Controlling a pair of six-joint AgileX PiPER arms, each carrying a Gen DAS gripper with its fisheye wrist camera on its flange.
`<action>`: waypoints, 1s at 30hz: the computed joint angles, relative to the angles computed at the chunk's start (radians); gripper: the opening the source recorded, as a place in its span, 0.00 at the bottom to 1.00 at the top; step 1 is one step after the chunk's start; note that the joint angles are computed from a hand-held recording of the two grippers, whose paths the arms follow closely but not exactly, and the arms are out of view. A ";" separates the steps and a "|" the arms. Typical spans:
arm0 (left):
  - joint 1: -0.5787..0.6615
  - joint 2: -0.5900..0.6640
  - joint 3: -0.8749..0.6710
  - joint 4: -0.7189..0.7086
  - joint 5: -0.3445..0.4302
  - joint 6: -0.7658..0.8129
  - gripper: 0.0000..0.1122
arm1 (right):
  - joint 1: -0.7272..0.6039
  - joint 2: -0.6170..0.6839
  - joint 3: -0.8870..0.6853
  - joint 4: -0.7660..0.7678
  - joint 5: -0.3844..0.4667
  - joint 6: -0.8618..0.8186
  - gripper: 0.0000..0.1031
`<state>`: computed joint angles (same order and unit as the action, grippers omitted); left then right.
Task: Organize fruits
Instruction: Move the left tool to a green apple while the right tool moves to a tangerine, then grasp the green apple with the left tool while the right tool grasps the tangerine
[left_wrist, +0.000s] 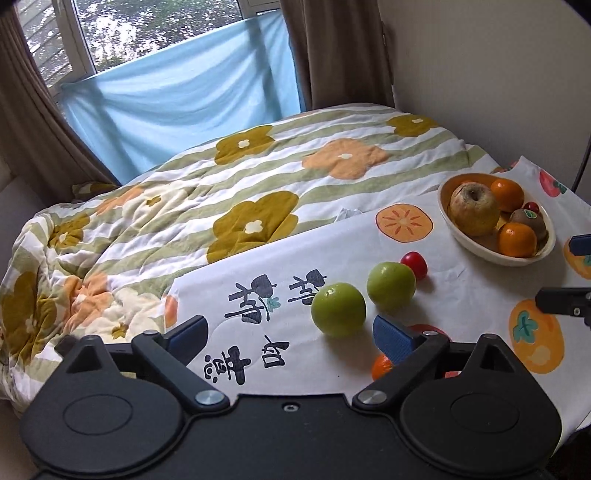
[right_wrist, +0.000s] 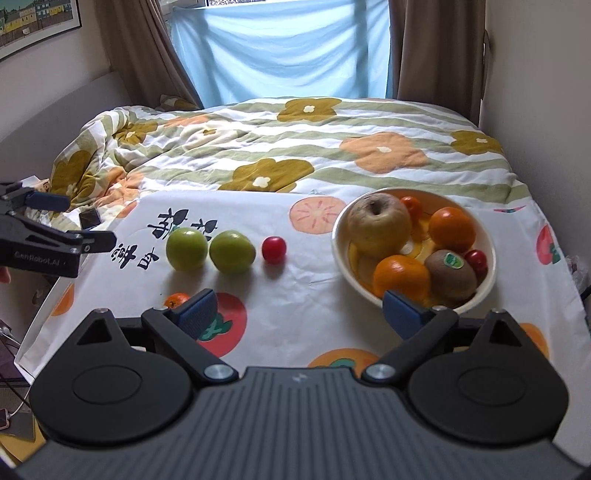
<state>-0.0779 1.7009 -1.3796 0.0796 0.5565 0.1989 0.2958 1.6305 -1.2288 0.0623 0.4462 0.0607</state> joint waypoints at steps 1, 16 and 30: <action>0.016 0.022 -0.020 -0.047 0.004 0.070 0.87 | 0.028 0.015 -0.006 -0.049 -0.002 0.070 1.00; 0.121 0.355 -0.394 -0.448 0.255 0.540 0.79 | 0.265 0.205 -0.129 -0.409 0.078 0.611 0.97; 0.100 0.492 -0.509 -0.456 0.304 0.580 0.66 | 0.296 0.301 -0.236 -0.380 0.115 0.605 0.86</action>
<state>0.0225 2.1926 -1.8890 -0.3761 0.8601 0.7787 0.5916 1.9315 -1.4644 -0.3174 0.5610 0.6657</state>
